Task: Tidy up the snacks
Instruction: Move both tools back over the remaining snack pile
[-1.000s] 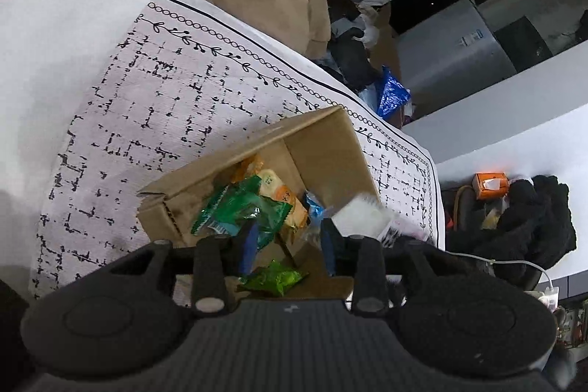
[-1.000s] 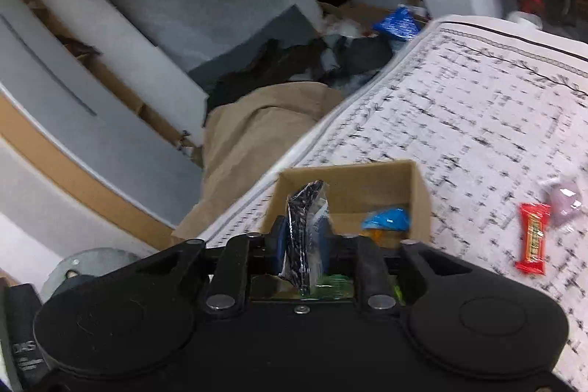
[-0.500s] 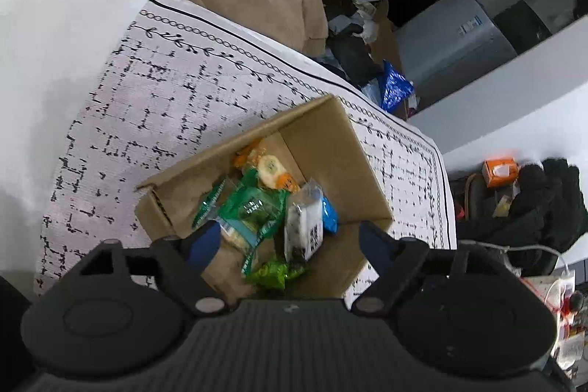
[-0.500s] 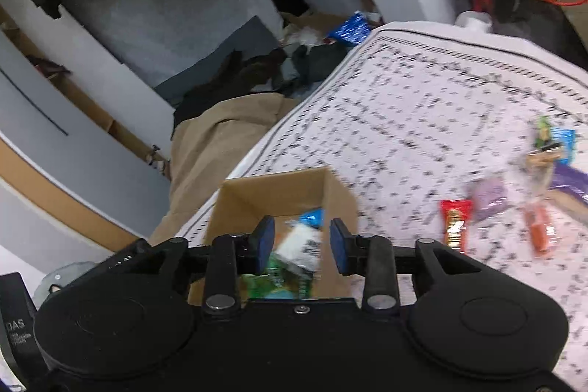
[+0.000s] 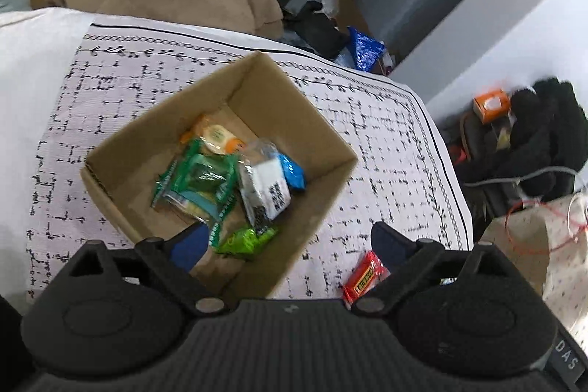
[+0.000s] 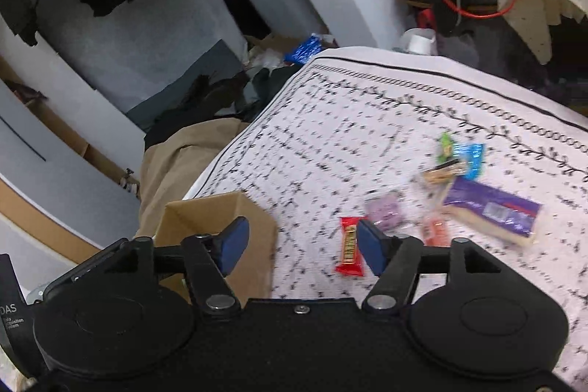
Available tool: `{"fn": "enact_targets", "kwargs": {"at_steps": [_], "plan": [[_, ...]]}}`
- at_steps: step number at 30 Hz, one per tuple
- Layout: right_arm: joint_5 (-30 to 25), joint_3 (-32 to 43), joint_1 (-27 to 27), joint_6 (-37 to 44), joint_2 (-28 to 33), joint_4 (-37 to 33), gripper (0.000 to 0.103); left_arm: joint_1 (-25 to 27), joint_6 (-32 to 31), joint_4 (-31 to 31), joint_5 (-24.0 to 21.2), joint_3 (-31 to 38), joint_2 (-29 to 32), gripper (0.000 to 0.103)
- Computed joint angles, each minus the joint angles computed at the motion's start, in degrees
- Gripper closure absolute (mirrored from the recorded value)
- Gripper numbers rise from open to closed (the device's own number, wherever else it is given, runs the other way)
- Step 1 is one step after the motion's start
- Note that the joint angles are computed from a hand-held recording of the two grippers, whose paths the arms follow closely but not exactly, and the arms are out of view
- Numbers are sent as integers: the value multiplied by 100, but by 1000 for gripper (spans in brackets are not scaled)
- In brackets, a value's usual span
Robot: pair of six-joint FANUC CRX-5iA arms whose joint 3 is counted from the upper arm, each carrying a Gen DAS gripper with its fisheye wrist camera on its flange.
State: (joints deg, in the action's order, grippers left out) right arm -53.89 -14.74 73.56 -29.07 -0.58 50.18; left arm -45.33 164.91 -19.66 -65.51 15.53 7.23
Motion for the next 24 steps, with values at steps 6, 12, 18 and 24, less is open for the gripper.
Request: {"fn": "enact_targets", "kwargs": {"at_steps": [6, 12, 18, 24], "plan": [[-231, -459, 58, -197, -400, -16, 24, -226, -296, -114, 38, 266, 252, 0], [-345, -894, 77, -364, -771, -6, 20, -372, -632, 6, 139, 489, 549, 0], [-144, -1378, 0, -525, -1130, 18, 17, -533, -1100, 56, 313, 724, 819, 0], [266, -2081, -100, -1230, -1452, 428, 18, -591, -1379, 225, 222, 970, 1155, 0]]}}
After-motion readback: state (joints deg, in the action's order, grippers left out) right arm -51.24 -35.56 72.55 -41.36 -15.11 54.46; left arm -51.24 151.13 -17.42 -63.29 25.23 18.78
